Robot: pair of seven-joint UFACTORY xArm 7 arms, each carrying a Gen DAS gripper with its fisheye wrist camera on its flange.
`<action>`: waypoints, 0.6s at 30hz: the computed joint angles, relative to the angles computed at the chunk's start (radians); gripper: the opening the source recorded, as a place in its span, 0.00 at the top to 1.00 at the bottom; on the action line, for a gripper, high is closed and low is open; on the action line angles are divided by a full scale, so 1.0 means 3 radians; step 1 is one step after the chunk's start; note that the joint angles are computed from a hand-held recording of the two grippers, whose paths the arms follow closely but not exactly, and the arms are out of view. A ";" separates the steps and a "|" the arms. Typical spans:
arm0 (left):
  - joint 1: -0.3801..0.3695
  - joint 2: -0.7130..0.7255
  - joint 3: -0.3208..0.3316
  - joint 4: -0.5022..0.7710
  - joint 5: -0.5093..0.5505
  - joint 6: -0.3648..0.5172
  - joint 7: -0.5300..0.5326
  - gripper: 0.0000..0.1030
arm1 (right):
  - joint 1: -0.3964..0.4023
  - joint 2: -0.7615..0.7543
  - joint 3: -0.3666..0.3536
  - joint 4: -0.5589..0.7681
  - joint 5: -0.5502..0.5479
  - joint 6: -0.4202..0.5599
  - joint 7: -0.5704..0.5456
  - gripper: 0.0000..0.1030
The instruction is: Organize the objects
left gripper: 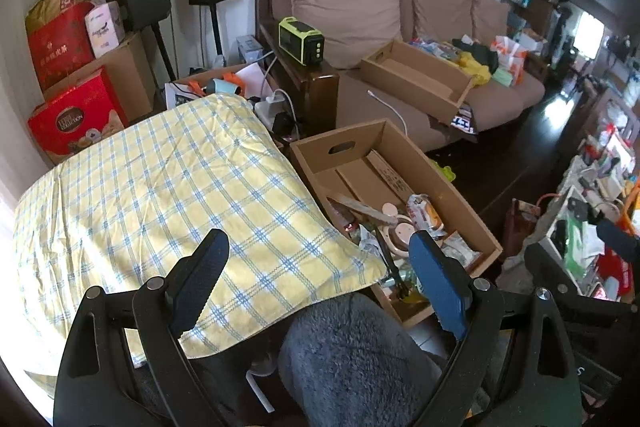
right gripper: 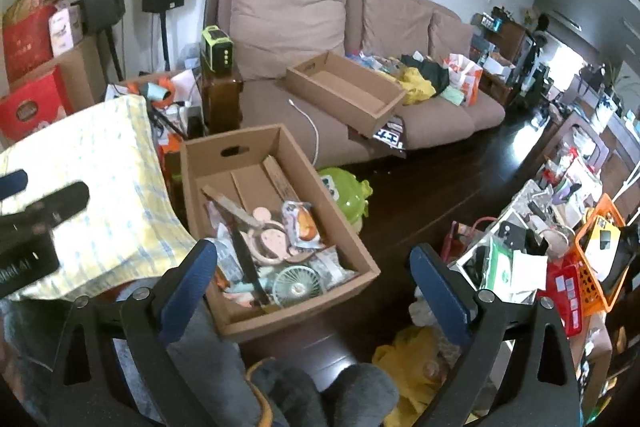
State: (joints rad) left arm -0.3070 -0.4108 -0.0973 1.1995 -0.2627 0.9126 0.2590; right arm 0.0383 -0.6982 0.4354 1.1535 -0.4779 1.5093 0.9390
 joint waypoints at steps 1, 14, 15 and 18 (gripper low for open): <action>-0.0007 -0.0005 0.0012 -0.0012 -0.0019 0.0000 0.0013 0.12 | -0.0022 0.0030 0.0036 0.0029 -0.0023 0.0028 0.0015 0.01; -0.0014 -0.0011 0.0131 -0.0130 -0.0305 0.0042 0.0198 0.12 | 0.0068 0.0135 -0.0028 0.0062 0.0090 -0.0090 0.0097 0.01; -0.0012 -0.0014 0.0130 -0.0132 -0.0311 0.0043 0.0203 0.12 | 0.0077 0.0146 -0.0029 0.0062 0.0092 -0.0088 0.0094 0.01; -0.0019 -0.0017 0.0138 -0.0132 -0.0344 0.0069 0.0235 0.12 | 0.0096 0.0150 -0.0034 0.0058 0.0077 -0.0069 0.0084 0.01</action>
State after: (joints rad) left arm -0.3128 -0.4160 -0.0558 1.1600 -0.3659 0.9332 0.3296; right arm 0.0670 -0.6532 0.4250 1.1710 -0.4547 1.4885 0.9642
